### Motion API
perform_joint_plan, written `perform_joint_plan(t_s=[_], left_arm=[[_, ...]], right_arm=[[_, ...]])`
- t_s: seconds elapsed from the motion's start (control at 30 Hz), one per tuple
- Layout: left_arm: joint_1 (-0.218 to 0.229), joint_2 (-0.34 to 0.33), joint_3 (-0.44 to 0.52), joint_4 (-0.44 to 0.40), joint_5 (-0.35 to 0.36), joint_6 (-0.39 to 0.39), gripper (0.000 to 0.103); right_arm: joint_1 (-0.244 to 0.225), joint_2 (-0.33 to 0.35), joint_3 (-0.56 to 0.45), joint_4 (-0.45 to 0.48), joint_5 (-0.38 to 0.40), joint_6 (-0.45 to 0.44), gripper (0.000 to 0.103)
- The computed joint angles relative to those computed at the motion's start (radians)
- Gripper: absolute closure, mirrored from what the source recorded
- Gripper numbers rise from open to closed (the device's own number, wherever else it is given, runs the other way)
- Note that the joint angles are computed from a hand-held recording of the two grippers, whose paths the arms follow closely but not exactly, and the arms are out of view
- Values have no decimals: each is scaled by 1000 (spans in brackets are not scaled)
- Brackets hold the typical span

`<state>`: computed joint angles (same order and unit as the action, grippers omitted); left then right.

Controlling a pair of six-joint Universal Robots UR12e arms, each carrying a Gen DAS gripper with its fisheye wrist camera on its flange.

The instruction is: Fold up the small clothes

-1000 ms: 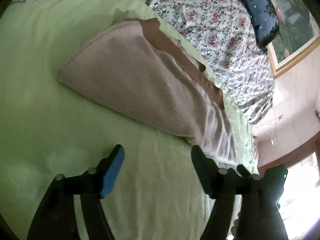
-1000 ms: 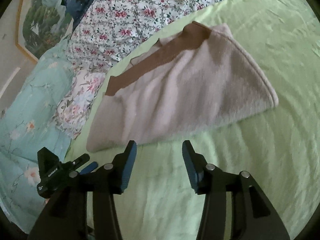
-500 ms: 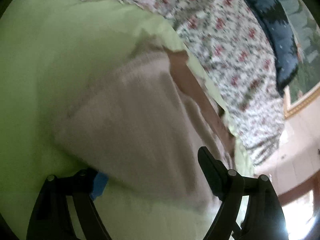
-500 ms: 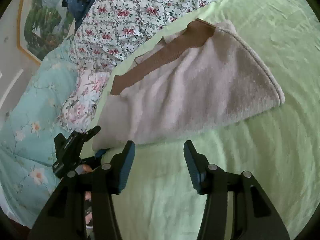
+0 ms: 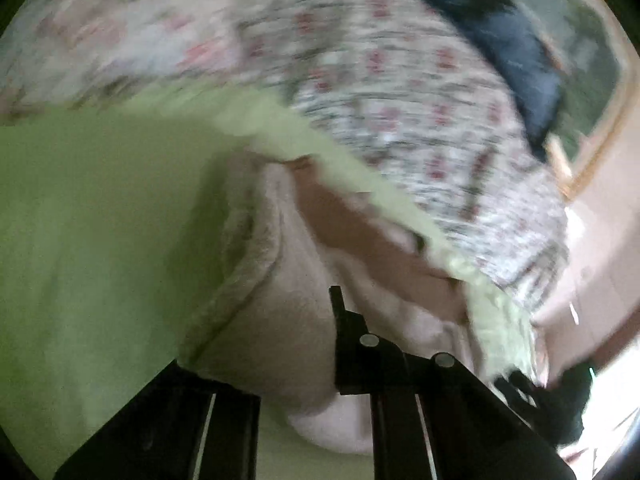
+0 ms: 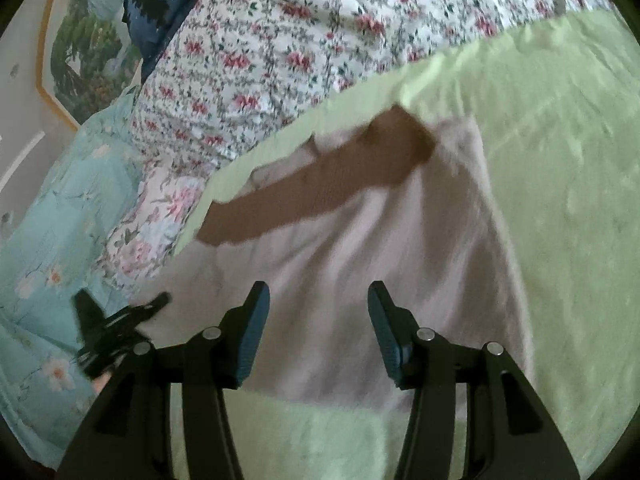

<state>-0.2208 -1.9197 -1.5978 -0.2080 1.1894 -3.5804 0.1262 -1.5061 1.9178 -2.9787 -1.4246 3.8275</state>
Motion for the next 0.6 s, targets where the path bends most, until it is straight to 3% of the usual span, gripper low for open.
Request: perform_joint_plan(t_s=[0.13, 0.27, 0.37, 0.47, 0.6], left_arm=[[-45, -8, 55, -29, -76, 156, 93], [-109, -39, 115, -129, -95, 304, 93], [-149, -63, 138, -197, -75, 392, 94], [-172, -88, 159, -268, -57, 429, 95], [-176, -100, 159, -266, -59, 419, 95]], right_arm=[[-49, 7, -16, -6, 102, -10, 50], [-104, 42, -27, -70, 289, 58, 50], [-122, 87, -57, -69, 411, 92, 33], [-130, 153, -99, -82, 548, 126, 29], [-106, 207, -184, 66, 544, 43, 28]])
